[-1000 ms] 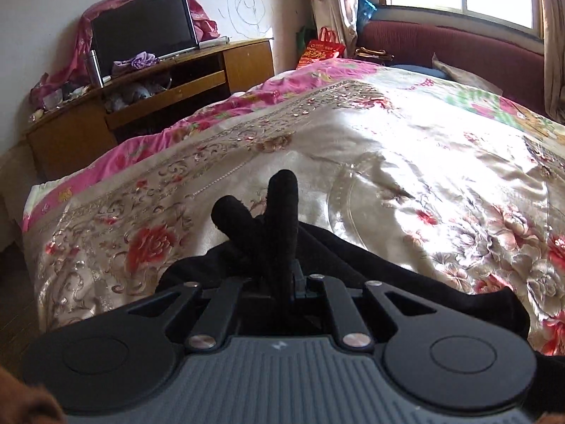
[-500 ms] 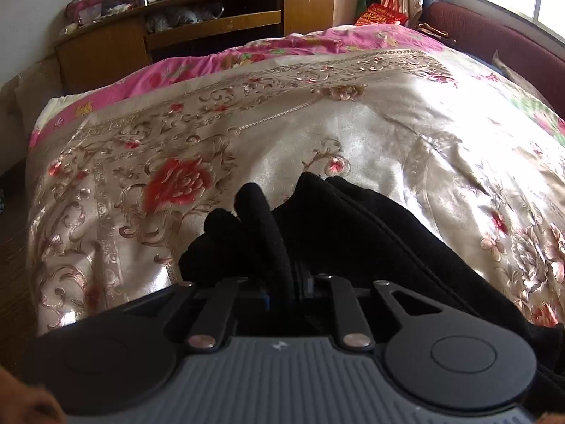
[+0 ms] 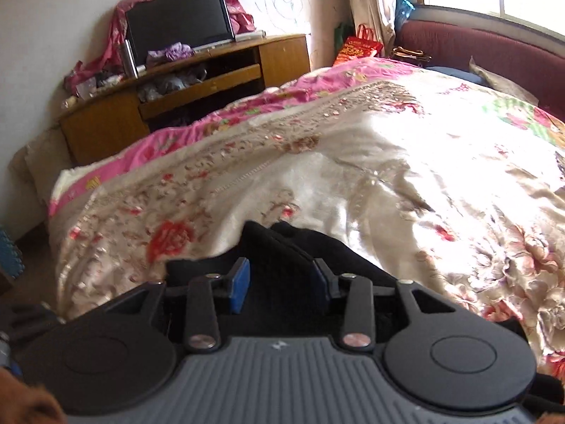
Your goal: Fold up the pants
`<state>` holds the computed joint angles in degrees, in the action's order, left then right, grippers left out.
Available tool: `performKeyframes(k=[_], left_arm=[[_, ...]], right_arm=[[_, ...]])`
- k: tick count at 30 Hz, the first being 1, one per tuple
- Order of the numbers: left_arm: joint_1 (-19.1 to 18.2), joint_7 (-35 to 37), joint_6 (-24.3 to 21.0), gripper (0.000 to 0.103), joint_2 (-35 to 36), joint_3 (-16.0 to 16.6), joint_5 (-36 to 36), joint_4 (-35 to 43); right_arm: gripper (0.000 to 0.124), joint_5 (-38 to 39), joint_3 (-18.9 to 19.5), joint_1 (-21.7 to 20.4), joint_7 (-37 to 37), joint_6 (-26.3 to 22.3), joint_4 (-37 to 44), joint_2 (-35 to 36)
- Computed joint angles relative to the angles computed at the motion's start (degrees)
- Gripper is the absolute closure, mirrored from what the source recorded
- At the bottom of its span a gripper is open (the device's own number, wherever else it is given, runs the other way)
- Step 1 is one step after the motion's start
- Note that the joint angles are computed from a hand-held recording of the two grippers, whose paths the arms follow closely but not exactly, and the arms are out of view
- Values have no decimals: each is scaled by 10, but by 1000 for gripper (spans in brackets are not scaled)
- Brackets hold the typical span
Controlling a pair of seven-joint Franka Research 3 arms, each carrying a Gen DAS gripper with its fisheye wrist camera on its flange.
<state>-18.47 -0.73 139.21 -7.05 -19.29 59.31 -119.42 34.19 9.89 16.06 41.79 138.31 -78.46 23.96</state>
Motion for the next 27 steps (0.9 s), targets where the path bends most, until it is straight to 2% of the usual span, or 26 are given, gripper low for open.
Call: performKeyframes(k=[2,4,5,6,7,9,11,12,15,17,20,23,25,26,27], left_arm=[[5,1,5,36,30,1,42,35],[6,-5,41,29,68,12,88,67],[5,13,57,27,90,20,79,85],[3,60,54,27,118,26,35,109],[-1,105,42,27,141,31,-8,129],[-9,171,25,27,168,37,-69,151],[-23,196,14,27,180,49,-77,158],[-34,206,-2,27,182,52,-72,166],[-67,236,-61,27,196,54,-61,217],[-77,242,-61,27,204,59,-53,238],[-81,258,-36,27,234,71,-47,276],[-91,306,-29,27,276,72,-81,330],[-99,343,-31,27,304,75,-109,363],[-103,362,-36,27,317,76,-124,378],[-108,379,-41,27,328,79,-136,391]], right_arm=[[87,-67,-31,22,47,3,25,36],[92,-117,-55,33,119,-14,66,79],[93,-108,-47,18,134,-43,96,101],[96,-98,-40,8,152,-60,114,110],[92,-87,-34,-1,166,-67,116,107],[88,-38,-14,-37,150,-48,70,67],[81,4,-13,-70,119,-23,8,17],[73,24,-18,-85,111,-12,-20,-4],[69,41,-54,-111,134,26,-95,-54],[68,45,-73,-128,170,28,-118,-66],[66,89,-77,-163,206,-30,-113,-53],[62,159,-62,-193,195,-94,-90,-23],[52,184,-51,-208,194,-161,-49,16],[49,203,-44,-214,196,-180,-38,32],[48,213,-40,-214,192,-177,-37,38]])
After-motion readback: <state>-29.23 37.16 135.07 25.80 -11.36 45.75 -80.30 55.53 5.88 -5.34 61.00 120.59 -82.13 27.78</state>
